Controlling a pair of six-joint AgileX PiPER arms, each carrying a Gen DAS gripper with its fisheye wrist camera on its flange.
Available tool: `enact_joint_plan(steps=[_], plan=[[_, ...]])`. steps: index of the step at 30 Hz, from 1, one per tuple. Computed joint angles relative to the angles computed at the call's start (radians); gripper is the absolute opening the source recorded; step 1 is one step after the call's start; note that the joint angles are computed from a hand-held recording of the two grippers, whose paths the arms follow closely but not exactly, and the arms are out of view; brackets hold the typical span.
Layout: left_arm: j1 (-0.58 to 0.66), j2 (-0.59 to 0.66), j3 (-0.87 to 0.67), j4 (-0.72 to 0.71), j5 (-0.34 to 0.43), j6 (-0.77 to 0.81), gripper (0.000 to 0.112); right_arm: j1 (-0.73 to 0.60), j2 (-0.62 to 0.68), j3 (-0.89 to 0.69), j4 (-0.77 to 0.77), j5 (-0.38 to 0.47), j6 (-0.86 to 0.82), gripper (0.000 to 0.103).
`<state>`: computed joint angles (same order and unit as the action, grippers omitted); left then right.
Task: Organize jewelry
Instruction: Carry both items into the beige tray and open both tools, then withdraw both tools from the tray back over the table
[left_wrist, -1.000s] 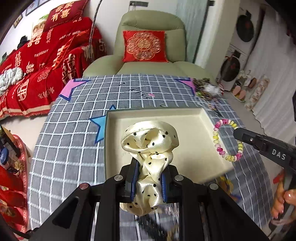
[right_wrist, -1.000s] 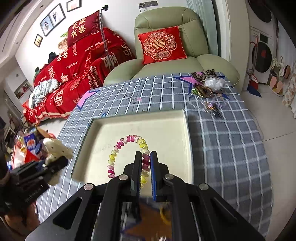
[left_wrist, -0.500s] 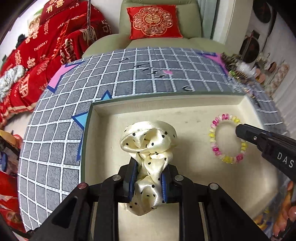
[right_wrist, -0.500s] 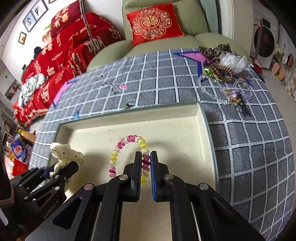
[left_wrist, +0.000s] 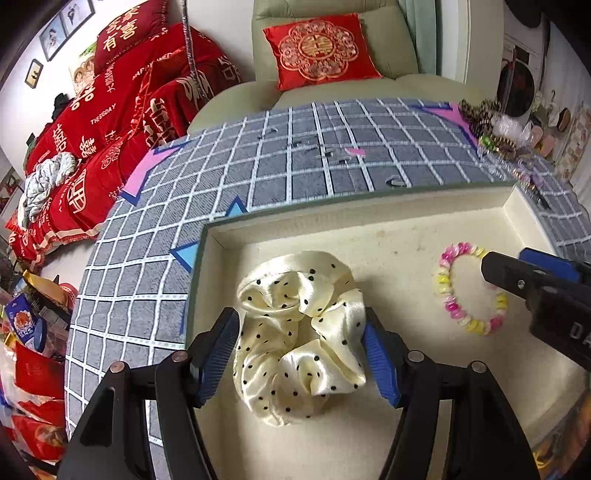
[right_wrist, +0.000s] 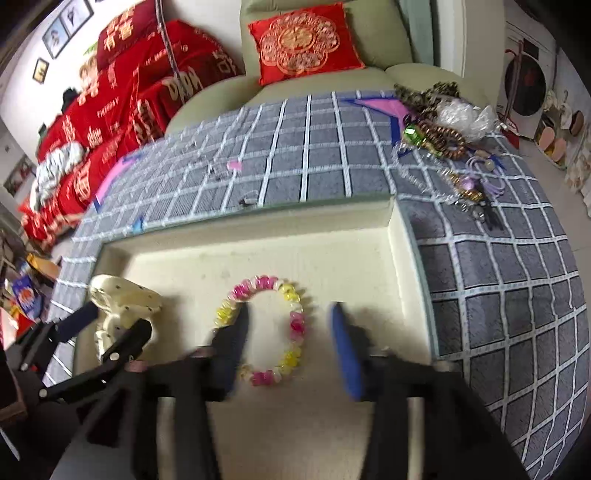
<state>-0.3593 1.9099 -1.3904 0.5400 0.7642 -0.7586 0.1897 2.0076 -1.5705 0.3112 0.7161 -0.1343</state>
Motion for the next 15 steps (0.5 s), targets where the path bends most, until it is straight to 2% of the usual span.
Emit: enact_joint_plan(steps=[4, 5, 6, 8, 10, 12, 15], plan=[[0.001, -0.057, 0.037, -0.018, -0.005, 0.005, 0.075, -0.019, -0.054, 0.025, 0.016, 0.004, 0.004, 0.06], [-0.001, -0.07, 0.045, -0.022, -0.004, 0.006, 0.092, -0.025, -0.066, 0.033, 0.027, 0.008, 0.0, 0.063], [-0.006, -0.091, 0.065, -0.008, -0.005, -0.014, 0.101, -0.035, -0.087, 0.045, 0.045, 0.014, -0.011, 0.07], [-0.019, -0.142, 0.12, 0.042, -0.029, -0.078, 0.103, -0.043, -0.128, 0.08, 0.055, 0.006, -0.023, 0.072], [-0.023, -0.184, 0.153, 0.014, -0.033, -0.06, 0.103, -0.049, -0.175, 0.12, 0.06, 0.005, -0.04, 0.074], [-0.032, -0.235, 0.202, 0.019, -0.034, -0.077, 0.103, -0.059, -0.224, 0.165, 0.075, 0.014, -0.061, 0.081], [-0.061, -0.318, 0.274, 0.049, -0.024, -0.125, 0.103, -0.072, -0.297, 0.235, 0.103, 0.013, -0.093, 0.081]])
